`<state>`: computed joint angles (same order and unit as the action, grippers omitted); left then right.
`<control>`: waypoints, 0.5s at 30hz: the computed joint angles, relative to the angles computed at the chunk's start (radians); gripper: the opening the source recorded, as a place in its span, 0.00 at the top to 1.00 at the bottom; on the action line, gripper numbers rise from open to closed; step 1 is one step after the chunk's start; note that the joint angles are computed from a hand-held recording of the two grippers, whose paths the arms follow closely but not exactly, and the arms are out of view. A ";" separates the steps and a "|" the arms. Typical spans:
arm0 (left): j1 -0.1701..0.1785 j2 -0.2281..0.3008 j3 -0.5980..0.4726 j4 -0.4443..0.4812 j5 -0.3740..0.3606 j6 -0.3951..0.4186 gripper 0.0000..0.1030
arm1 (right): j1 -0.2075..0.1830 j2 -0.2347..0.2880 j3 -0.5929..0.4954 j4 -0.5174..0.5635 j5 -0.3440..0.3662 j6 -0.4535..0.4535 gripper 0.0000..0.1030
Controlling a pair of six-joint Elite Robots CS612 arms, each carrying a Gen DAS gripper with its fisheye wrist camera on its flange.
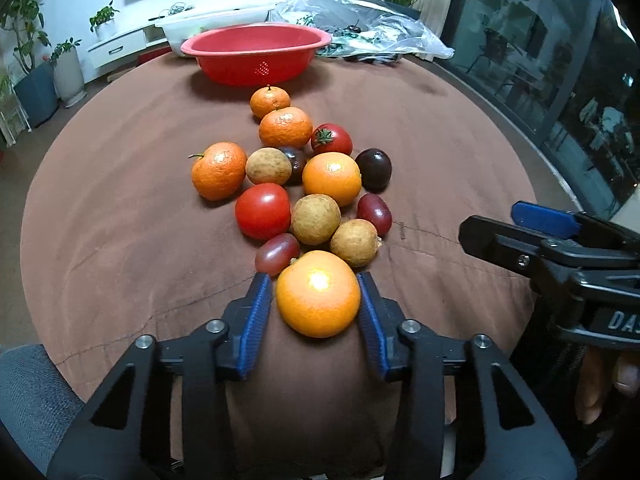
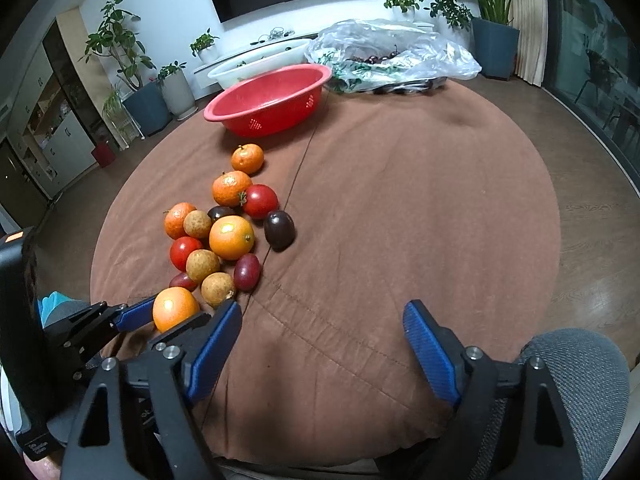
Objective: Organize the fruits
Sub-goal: 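Close the left tool on the large orange and lift it, then grasp the small brown round fruit with the right tool while the left holds the orange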
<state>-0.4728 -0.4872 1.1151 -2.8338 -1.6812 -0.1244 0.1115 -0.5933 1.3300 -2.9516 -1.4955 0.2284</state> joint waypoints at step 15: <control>0.046 -0.008 0.046 -0.079 -0.095 -0.056 0.65 | 0.009 0.047 -0.085 0.093 0.172 -0.046 0.40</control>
